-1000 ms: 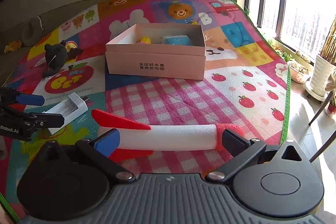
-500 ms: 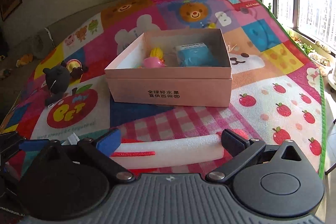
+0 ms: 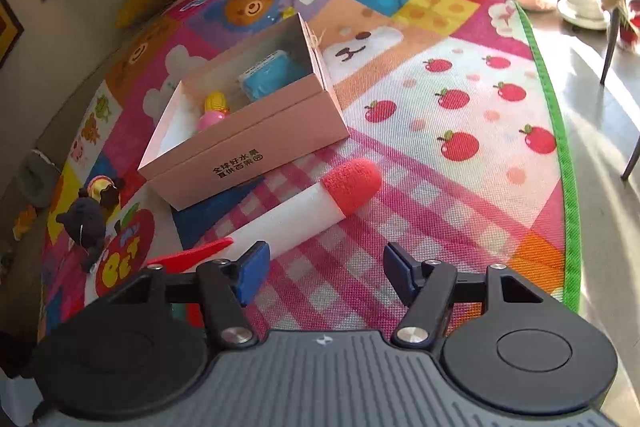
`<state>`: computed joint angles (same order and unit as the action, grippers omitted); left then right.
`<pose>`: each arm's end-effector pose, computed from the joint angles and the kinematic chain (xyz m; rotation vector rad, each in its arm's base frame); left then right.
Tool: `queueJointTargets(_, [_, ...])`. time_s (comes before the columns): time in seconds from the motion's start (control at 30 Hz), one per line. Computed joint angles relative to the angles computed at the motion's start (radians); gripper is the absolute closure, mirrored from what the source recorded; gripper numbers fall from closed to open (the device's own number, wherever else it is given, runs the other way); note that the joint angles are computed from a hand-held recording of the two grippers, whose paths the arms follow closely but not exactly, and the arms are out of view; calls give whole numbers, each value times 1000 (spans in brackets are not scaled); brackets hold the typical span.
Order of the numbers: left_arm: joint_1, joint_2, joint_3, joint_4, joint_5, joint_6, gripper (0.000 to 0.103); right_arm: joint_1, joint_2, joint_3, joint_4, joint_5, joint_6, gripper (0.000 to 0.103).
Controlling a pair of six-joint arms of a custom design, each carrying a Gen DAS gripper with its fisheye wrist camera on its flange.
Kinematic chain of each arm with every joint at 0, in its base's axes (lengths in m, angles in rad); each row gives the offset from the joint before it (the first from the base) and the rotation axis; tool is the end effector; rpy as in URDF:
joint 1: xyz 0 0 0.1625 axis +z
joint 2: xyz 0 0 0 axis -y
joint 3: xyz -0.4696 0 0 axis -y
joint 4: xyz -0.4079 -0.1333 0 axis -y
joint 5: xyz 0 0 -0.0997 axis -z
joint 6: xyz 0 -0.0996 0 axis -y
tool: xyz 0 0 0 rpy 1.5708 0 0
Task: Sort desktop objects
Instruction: 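Regrasp the rocket near its red tip with the right gripper, then drop the rocket and battery holder into the pink box with both grippers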
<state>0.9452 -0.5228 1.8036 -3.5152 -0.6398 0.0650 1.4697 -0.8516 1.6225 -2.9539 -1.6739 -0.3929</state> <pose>-0.2012 -0.6426 0.0207 0.3886 2.2117 -1.0401 0.0477 -0.7491 0.2078 0.3594 -2.7577 0.8170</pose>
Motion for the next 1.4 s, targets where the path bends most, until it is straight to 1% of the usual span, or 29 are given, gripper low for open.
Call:
queueJointTargets(0.07, [-1,-2,2,-1,4,3,3,-3,26,-52,53,23,76,38])
queueJointTargets(0.1, [-2,-3,4,-5,6,3,3,-1,43,-73,56,34,89,36])
queueJointTargets(0.17, [-3,-8,9,-17,11,4,3,15,79,-114,63,21,93,34])
queueJointTargets(0.2, [-4,-11,12,-24,10,9,3,23,93,-129,67,16,81,36])
queueJointTargets(0.23, [-4,-13,16,-33,7,17,2,31,109,-148,80,16,47,52])
queueJointTargets(0.33, [-5,-15,27,-70,-6,49,1,44,134,-186,138,24,-24,56])
queueJointTargets(0.4, [-6,-21,38,-88,-21,61,1,45,129,-200,193,33,-60,61])
queueJointTargets(0.47, [-4,-32,51,-102,-44,65,0,42,112,-207,256,35,-92,62])
queueJointTargets(0.53, [-2,-46,67,-114,-72,60,0,36,87,-211,328,40,-127,71])
queueJointTargets(0.57, [0,-51,72,-116,-82,56,0,32,70,-209,362,44,-153,73])
queueJointTargets(0.6, [1,-55,75,-118,-88,52,0,29,55,-201,375,45,-182,80])
queueJointTargets(0.63, [2,-56,75,-117,-89,47,0,29,42,-191,370,42,-211,82])
queueJointTargets(0.7, [3,-52,68,-104,-78,37,0,31,21,-169,351,21,-272,82])
queueJointTargets(0.77, [2,-48,61,-74,-68,28,0,37,7,-136,292,-5,-307,81])
queueJointTargets(0.8, [1,-45,59,-62,-66,28,0,38,0,-112,252,-10,-322,79])
queueJointTargets(0.83, [0,-42,56,-50,-60,30,0,37,-8,-95,235,-5,-329,67])
queueJointTargets(0.87, [-2,-38,51,-40,-49,30,0,36,-12,-82,222,0,-322,58])
queueJointTargets(0.9, [-4,-33,46,-30,-36,29,0,35,-14,-64,187,5,-299,37])
queueJointTargets(0.93, [-5,-29,41,-21,-21,28,0,35,-10,-48,140,7,-280,30])
queueJointTargets(1.0, [-7,-22,32,-7,3,25,0,44,17,-41,60,-23,-256,30])
queueJointTargets(1.07, [-9,-18,28,6,15,25,0,60,55,-59,21,-91,-230,31])
queueJointTargets(1.13, [-10,-16,26,13,17,29,0,70,84,-76,22,-149,-219,38])
queueJointTargets(1.17, [-10,-15,25,13,18,33,1,68,86,-63,-15,-146,-234,38])
queueJointTargets(1.2, [-10,-13,23,13,18,36,1,68,82,-46,-40,-144,-259,45])
queueJointTargets(1.23, [-9,-12,21,15,17,37,2,65,75,-33,-45,-139,-271,55])
queueJointTargets(1.3, [-7,-10,14,26,14,35,11,58,52,-9,-27,-120,-284,66])
queueJointTargets(1.33, [-6,-9,9,31,14,35,20,53,38,3,-12,-106,-291,68])
queueJointTargets(1.4, [-6,-6,2,25,14,44,24,47,13,24,20,-90,-303,72])
